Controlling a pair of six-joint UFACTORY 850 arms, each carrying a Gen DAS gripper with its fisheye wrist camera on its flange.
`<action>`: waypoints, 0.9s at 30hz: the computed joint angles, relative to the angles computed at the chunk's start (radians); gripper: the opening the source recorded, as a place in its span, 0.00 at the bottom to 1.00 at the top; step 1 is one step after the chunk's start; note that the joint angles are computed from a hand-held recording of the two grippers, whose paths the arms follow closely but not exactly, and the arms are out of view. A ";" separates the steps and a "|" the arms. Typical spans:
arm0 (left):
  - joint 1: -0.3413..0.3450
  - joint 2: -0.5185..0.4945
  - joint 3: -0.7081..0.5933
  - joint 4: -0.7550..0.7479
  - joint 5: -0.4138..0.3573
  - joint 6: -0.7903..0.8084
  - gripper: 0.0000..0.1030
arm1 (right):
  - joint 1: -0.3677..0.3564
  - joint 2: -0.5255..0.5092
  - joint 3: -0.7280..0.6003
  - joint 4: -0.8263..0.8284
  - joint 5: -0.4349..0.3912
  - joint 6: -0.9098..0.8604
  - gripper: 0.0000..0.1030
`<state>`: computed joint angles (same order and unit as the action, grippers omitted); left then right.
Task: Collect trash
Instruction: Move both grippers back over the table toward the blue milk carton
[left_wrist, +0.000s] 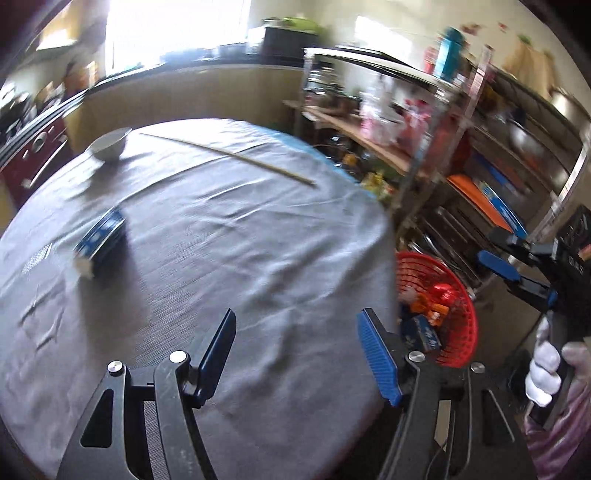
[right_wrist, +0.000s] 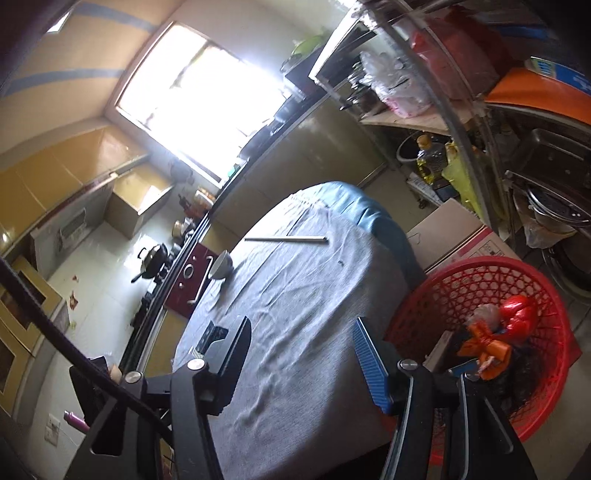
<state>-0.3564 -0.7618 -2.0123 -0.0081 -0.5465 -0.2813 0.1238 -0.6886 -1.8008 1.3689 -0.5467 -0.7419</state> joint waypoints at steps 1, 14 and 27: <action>0.008 0.012 0.022 -0.003 0.012 -0.012 0.67 | 0.006 -0.007 -0.014 -0.027 -0.002 0.022 0.60; 0.113 0.173 0.290 0.148 0.169 -0.257 0.67 | 0.109 -0.115 -0.238 -0.362 -0.064 0.275 0.60; 0.201 0.286 0.480 0.319 0.255 -0.483 0.67 | 0.215 -0.300 -0.583 -0.612 -0.226 0.469 0.60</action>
